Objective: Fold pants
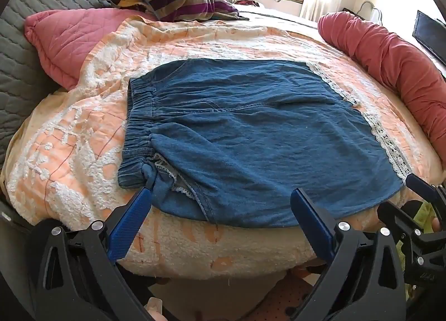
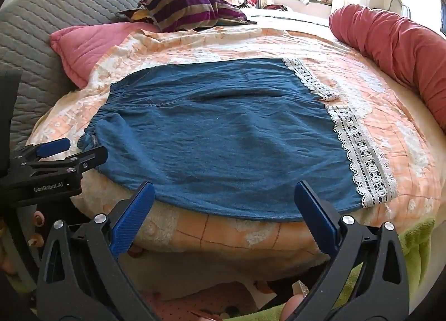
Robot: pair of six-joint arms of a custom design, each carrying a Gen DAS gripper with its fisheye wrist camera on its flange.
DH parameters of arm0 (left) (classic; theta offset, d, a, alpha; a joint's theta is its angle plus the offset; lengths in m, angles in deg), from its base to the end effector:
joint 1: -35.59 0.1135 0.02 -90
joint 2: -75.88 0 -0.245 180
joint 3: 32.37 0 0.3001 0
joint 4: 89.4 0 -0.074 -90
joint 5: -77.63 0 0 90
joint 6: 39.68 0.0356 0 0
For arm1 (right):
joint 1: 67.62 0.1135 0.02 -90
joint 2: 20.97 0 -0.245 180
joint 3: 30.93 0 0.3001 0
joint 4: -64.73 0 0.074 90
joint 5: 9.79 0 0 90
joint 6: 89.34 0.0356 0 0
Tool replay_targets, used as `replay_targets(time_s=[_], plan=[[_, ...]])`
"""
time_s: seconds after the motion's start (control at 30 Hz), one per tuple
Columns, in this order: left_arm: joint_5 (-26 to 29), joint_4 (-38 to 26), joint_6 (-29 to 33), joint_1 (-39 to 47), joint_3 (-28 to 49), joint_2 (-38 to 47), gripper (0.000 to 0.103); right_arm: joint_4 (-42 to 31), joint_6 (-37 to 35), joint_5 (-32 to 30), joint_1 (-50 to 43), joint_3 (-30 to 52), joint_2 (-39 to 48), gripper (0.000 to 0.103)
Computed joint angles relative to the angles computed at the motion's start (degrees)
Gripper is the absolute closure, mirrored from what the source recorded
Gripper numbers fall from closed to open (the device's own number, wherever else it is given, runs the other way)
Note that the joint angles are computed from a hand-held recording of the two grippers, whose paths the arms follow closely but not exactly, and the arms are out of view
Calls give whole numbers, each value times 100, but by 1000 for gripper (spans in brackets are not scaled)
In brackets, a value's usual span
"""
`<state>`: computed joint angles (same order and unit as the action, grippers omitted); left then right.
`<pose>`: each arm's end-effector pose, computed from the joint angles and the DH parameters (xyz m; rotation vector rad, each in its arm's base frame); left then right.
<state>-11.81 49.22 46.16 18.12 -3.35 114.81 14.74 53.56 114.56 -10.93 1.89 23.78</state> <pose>0.1845 -0.0584 0.1303 0.2909 2.4569 -0.1749 0.1202 0.1463 0.1327 0.1052 2.3854 0.0622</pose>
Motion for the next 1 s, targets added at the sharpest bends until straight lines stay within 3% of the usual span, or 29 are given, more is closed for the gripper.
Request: replay_targets(time_s=[1.0], plan=[[13,-7,3,13,-25,-63,4,46,-19,-62,-27,30,132,8]])
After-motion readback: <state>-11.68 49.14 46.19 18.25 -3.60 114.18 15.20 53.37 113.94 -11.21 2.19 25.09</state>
